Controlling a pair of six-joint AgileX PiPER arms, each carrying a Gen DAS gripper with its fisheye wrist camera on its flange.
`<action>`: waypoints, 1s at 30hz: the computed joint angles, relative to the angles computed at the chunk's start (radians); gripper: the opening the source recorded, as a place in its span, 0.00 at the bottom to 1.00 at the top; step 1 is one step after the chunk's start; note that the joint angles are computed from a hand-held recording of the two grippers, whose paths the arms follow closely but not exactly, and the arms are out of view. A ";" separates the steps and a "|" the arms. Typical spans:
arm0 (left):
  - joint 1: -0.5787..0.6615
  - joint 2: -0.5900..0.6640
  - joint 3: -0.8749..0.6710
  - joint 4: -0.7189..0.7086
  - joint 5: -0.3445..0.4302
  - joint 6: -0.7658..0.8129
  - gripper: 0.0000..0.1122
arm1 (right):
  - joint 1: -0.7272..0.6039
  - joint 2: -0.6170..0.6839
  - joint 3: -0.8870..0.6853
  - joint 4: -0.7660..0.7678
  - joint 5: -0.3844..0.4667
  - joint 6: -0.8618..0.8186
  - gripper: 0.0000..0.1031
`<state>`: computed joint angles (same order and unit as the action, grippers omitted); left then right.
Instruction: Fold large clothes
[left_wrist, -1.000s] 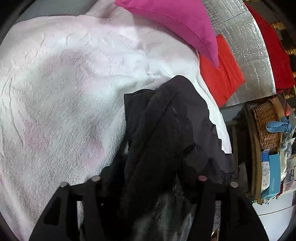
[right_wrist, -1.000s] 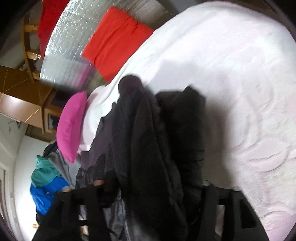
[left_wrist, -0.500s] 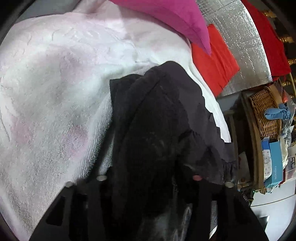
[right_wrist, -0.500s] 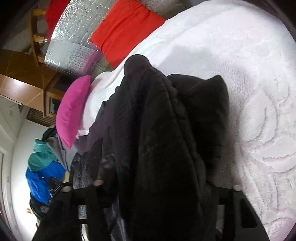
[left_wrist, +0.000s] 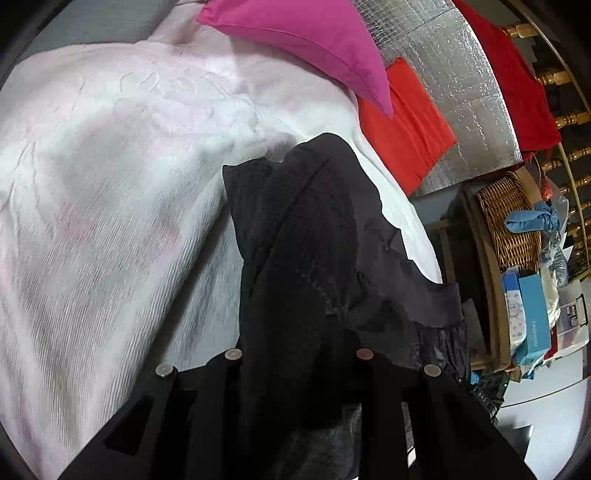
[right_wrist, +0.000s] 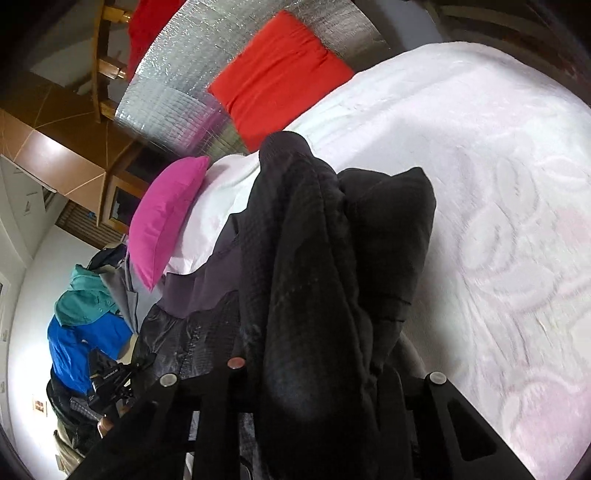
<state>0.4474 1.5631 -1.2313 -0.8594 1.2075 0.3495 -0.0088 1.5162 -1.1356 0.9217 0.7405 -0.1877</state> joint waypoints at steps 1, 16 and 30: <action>0.008 -0.014 0.018 0.007 0.009 0.004 0.23 | -0.004 -0.018 0.022 0.008 0.002 -0.009 0.27; 0.045 -0.012 -0.028 0.077 -0.022 -0.081 0.47 | -0.121 -0.032 -0.019 -0.185 0.133 0.123 0.52; 0.007 0.064 -0.104 0.052 -0.084 0.016 0.55 | -0.177 -0.111 -0.162 -0.286 0.228 0.177 0.77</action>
